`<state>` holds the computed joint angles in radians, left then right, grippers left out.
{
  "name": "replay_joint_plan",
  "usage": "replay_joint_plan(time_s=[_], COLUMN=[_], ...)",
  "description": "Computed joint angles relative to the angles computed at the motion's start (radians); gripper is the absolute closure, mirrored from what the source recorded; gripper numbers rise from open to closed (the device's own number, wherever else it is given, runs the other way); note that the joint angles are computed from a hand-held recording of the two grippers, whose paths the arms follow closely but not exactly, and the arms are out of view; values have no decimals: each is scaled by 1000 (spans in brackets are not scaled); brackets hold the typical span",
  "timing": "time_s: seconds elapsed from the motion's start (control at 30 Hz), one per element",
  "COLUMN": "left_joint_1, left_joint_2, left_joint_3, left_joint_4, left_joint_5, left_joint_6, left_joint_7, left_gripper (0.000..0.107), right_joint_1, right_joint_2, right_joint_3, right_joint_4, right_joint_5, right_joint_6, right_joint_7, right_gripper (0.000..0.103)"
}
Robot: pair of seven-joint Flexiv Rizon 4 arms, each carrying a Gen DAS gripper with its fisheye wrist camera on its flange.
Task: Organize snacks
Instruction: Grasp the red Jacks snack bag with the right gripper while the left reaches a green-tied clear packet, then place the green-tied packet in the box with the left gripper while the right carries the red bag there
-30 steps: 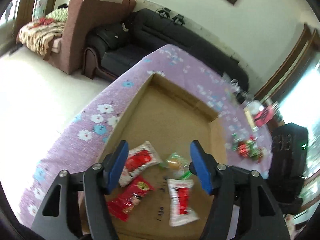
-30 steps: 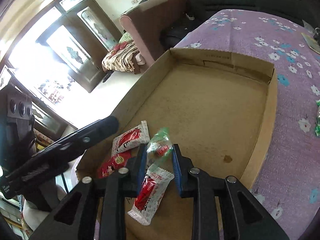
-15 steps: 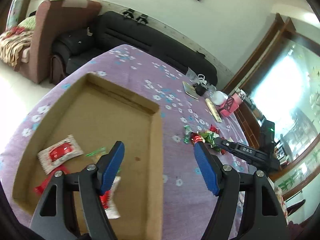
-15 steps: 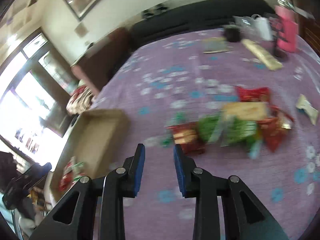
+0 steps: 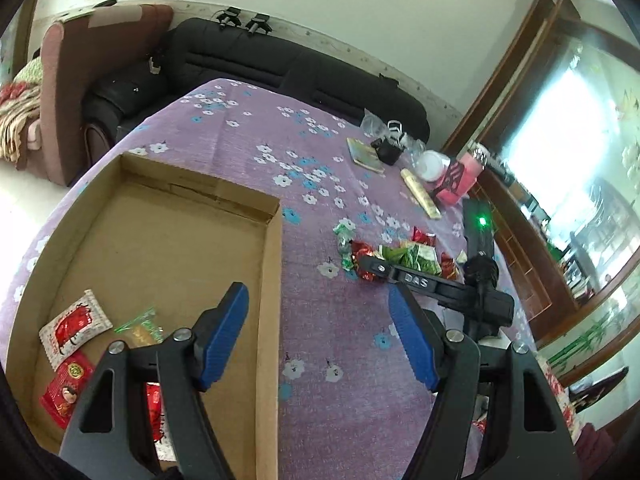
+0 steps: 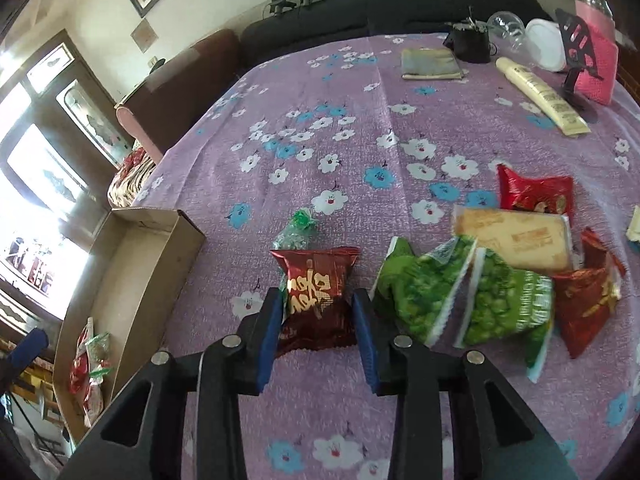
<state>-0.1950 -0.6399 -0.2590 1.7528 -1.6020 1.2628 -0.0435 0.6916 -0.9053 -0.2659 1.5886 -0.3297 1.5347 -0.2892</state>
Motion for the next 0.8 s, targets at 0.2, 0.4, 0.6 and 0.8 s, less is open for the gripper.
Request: replay_joint_plan(time_s=[0.2,0.4,0.6,0.8], left_joint_1=[5,-5,-103,-200], left_joint_2=[-9,-69,-229,-414], left_joint_3=[-6,-24,98,259], left_joint_4=[-11,-85,-294,-574], left_joint_5=[39,233,633,911], left_joint_6=[-27,-4,-50,-127], left_joint_7=[-54,-192,-524,-792], left_gripper=[33,33,33,45], right_joint_1=[25,148,374,367], right_joint_2=[-21,41,39,25], right_joint_3=[-38,-142,-339,-319], right_joint_4=[-27,160,336,340], right_joint_5=[-12,77,271,379], right_joint_6=[-20,156,286,348], right_joint_7=[26,50,33,-24], right_gripper=[72,72,72,72])
